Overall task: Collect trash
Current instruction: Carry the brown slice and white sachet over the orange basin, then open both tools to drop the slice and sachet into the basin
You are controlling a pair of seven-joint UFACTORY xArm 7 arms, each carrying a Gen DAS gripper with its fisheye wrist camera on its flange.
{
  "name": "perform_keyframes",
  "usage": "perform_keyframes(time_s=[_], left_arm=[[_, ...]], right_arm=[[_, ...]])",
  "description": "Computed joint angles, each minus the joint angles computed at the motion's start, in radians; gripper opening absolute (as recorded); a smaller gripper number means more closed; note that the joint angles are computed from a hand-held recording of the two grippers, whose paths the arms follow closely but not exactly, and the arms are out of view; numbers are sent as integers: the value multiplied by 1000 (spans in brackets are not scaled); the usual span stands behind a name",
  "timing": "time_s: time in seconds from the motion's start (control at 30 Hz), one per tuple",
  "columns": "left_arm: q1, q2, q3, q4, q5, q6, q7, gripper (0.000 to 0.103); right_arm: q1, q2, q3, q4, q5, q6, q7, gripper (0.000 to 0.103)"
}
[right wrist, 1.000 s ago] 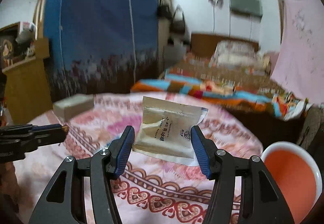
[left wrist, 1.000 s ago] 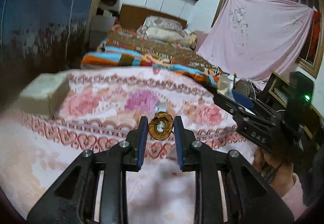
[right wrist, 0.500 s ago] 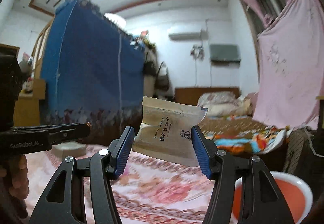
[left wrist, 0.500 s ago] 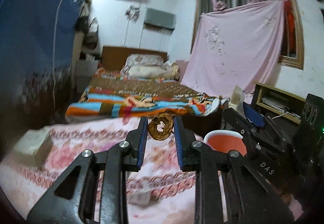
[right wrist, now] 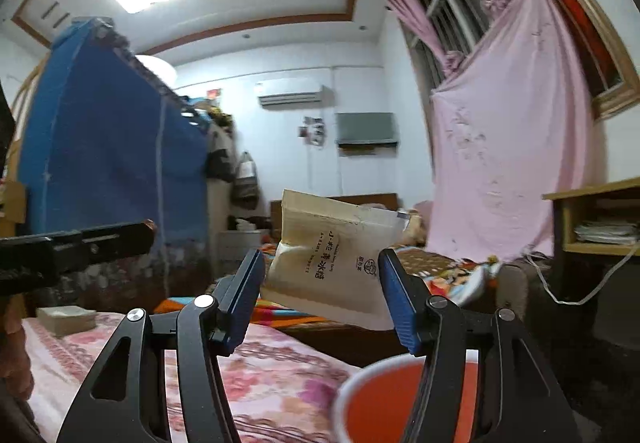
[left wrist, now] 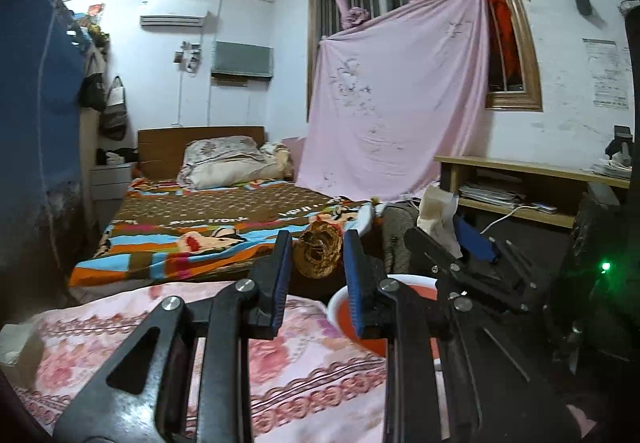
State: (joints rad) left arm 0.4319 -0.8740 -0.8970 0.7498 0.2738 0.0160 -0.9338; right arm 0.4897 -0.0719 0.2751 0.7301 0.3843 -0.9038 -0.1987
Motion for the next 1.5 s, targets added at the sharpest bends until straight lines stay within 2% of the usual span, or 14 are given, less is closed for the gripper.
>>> perform_keyframes(time_s=[0.2,0.37,0.77,0.83,0.9,0.97,1.13,1.27,1.5], left_arm=[[38,149,-51,80,16,-17,31,10],[56,332,-101,172,33,9,48,10],[166,698,-295,340,174,117,-66,10],[184,777,-334,366,218,143,-99,10],[188,861,-359,397,310,183,-174,10],[151,907,-336,412,354,202,-215,10],[44,972,-257,447,392,253,-235,14],[-15,974,-197,448,381,247,-248,27],[-73,899,-111,412,322,228,-239,34]], right_arm=[[-25,3,-21,-13,57,15,20,57],[-51,-2,-35,-19,94,81,51,58],[-98,-22,-41,-24,135,211,113,60],[-105,-22,-41,-20,136,241,121,61],[-112,-22,-38,-13,150,270,117,61],[-117,-24,-36,-12,160,298,118,62],[-131,-25,-18,3,221,358,88,65],[-137,-28,-19,4,234,388,99,67],[-149,-33,-13,-3,224,398,128,69]])
